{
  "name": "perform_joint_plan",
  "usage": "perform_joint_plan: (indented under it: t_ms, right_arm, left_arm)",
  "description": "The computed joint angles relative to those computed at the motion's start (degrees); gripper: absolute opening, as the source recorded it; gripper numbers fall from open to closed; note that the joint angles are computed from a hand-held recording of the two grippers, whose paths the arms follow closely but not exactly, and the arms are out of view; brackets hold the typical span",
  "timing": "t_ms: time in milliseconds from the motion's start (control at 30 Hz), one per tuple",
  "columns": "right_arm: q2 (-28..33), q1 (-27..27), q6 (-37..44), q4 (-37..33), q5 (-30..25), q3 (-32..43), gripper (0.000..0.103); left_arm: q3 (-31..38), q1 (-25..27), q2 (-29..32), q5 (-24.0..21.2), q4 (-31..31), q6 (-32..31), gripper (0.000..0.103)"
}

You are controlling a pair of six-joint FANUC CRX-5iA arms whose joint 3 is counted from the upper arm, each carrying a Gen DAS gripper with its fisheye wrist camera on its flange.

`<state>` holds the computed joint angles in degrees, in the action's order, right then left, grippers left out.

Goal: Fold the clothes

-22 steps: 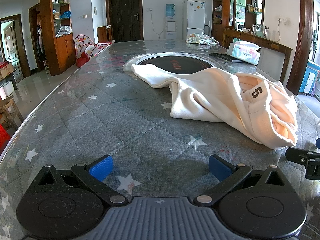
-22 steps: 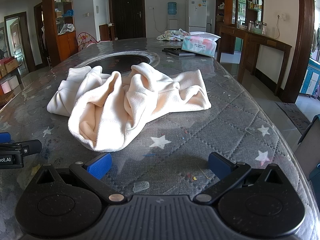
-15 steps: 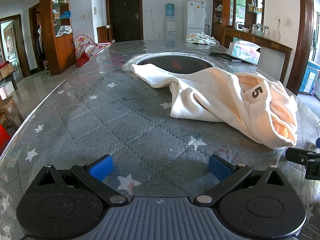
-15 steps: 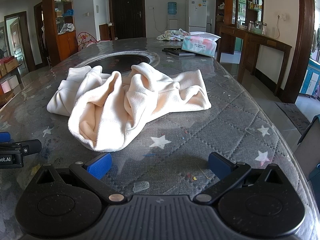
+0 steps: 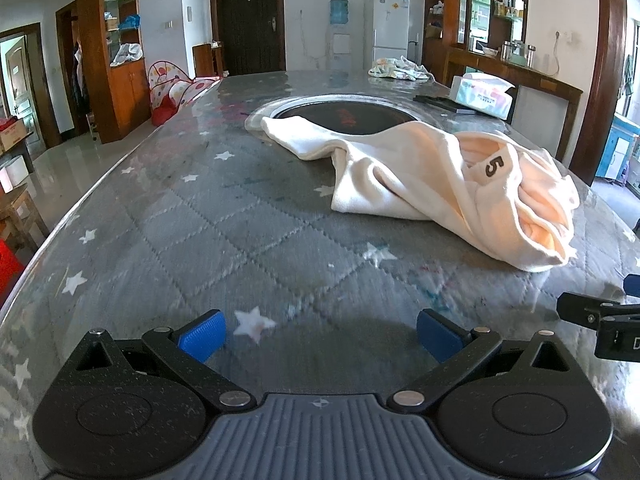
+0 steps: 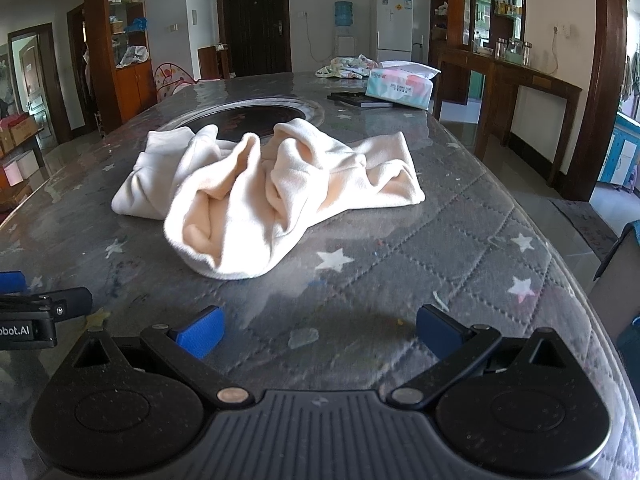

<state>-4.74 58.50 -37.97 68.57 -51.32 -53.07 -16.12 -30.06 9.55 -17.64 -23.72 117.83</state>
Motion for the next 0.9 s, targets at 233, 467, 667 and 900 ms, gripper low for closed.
perform_joint_plan:
  t_ms: [233,467,667,900]
  right_arm:
    - [-2.03,1.27,-2.01,-1.02,0.21,-0.77,0.103]
    - [-3.03,2.56,-2.54,-1.95,-0.10,-1.19,0.103]
    - [-3.25,3.63,-2.91,-2.36,-0.98,-1.18,0.103]
    - [-3.86,4.61,-3.39,-2.07,-2.39,-1.28,0.103]
  left_arm:
    - [-0.74,-0.46,-0.96,-1.33,1.76,-1.18,0.103]
    - [-2.08,-0.51,-1.81,-1.08,5.39,-4.57,0.103]
    - [-2.15,-1.05,-2.38,-1.62,4.52,-3.87,0.103]
    - [-1.97,-1.79,-3.14,-2.31,2.82,-2.63,0.103]
